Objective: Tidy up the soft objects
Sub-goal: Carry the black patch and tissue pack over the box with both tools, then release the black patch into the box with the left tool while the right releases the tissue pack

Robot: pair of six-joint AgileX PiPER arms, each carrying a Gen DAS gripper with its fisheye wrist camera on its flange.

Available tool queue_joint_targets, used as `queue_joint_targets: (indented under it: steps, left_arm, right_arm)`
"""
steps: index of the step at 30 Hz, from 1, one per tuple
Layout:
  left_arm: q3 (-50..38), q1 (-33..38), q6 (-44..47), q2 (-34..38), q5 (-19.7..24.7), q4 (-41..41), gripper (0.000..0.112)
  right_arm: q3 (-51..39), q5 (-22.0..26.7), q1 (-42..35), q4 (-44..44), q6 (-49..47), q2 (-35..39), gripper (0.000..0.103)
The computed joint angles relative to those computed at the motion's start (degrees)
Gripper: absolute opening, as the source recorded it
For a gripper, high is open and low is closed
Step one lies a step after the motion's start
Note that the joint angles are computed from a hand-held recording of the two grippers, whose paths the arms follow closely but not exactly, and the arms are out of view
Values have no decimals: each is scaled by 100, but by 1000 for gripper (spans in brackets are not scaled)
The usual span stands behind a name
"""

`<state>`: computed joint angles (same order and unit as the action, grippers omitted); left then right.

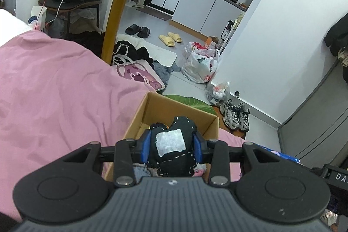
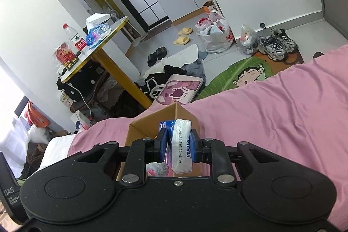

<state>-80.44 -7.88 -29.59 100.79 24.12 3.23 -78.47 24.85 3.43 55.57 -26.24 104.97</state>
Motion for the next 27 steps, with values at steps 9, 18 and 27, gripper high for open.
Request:
queue_joint_targets:
  steps: [9,18,27]
  left_arm:
    - [-214,197,124,416,-16,-181,38]
    - [-431,397,485,719,311,-743,41]
    - [-567,520,750,792,573,-1198,56]
  right_arm:
    - [-419,-23,199,-464,514,344,21]
    - [-873,41,418,-886,867,702,21]
    - [-1538,113,596,-1576,1579,1097,21]
